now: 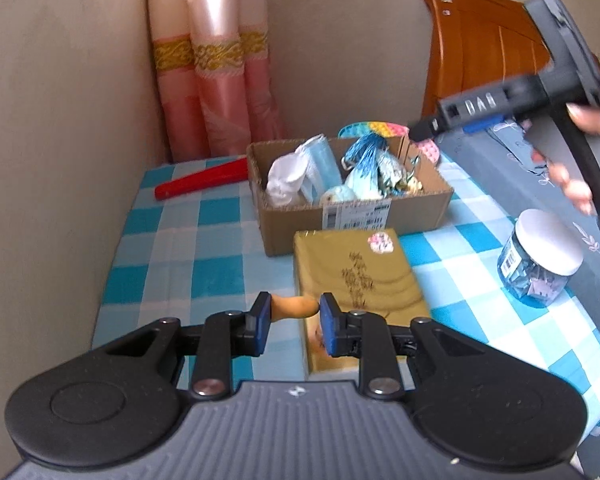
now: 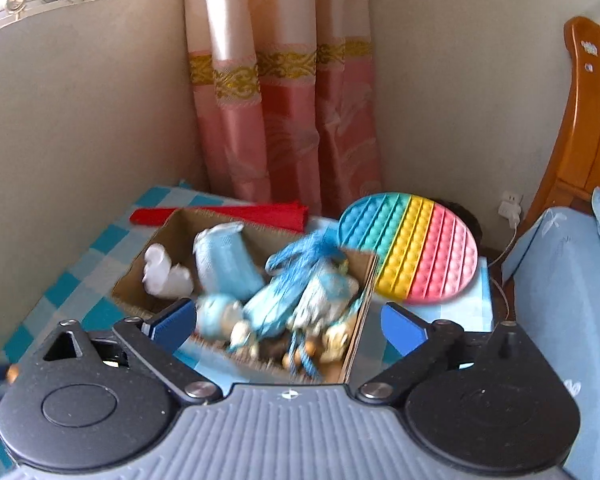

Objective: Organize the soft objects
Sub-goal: 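Carry the earplug into the box and open the left gripper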

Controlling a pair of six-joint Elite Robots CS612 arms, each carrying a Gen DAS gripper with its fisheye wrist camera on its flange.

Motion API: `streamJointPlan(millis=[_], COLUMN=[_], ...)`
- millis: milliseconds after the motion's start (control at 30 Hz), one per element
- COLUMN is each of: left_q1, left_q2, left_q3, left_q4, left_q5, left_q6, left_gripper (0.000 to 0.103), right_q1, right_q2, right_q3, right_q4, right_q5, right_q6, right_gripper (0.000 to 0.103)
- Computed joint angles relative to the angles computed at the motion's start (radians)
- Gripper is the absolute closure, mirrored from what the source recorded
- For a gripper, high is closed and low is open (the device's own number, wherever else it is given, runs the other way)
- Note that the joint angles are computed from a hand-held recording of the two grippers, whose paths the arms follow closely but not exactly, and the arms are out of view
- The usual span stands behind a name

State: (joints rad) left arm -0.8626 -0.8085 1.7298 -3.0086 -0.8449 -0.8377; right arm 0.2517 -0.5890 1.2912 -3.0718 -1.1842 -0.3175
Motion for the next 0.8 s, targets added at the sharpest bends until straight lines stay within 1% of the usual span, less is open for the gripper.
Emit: streamJointPlan(millis=[67,233,367,500,567,667,733,800], left_q1=[0.006,0.028,0.052,0.08,0.097,0.12,0.131,0.132], left_q2=[0.002,0.016,0.035,0.063,0.081,0.111,0.128,0.146], left_q3=[-0.014,-0.063,-0.114,-0.179,-0.217,-0.28,-0.319,-0.349], left_q4=[-0.009,-0.028,-0.067,-0.074,-0.073,-0.055,-0.022,-0.003], left_q5=[-0.003,-0.016,-0.036,-0.075,-0.107,-0.154,-0.168,-0.142], left_q6=[0.035,0.139,0.228,0.3,0.328,0.349,0.36,0.378], left_gripper=[0.078,0.078,0.078,0.078,0.078,0.078,0.078,0.066], right_q1=[-0.001,-0.002,0.0,0.005,0.004,0.001,0.003,0.004], right_q2=[-0.016,-0.048,-0.064,-0.074,-0.078,-0.081,-0.081,-0.08], right_q3=[0.04,0.145,0.197,0.235,0.249,0.256,0.252,0.25], right_q4=[-0.023,-0.12,-0.143,-0.174,-0.183,-0.181,-0.178,-0.178], right_q5=[-0.006,-0.028,-0.059,-0.096,-0.093,-0.081,-0.095,-0.102], right_q6=[-0.008,-0.015,-0.016,-0.008,-0.001,0.009,0.012,0.017], right_gripper=[0.0,0.0,0.0,0.0,0.0,0.0,0.0,0.0])
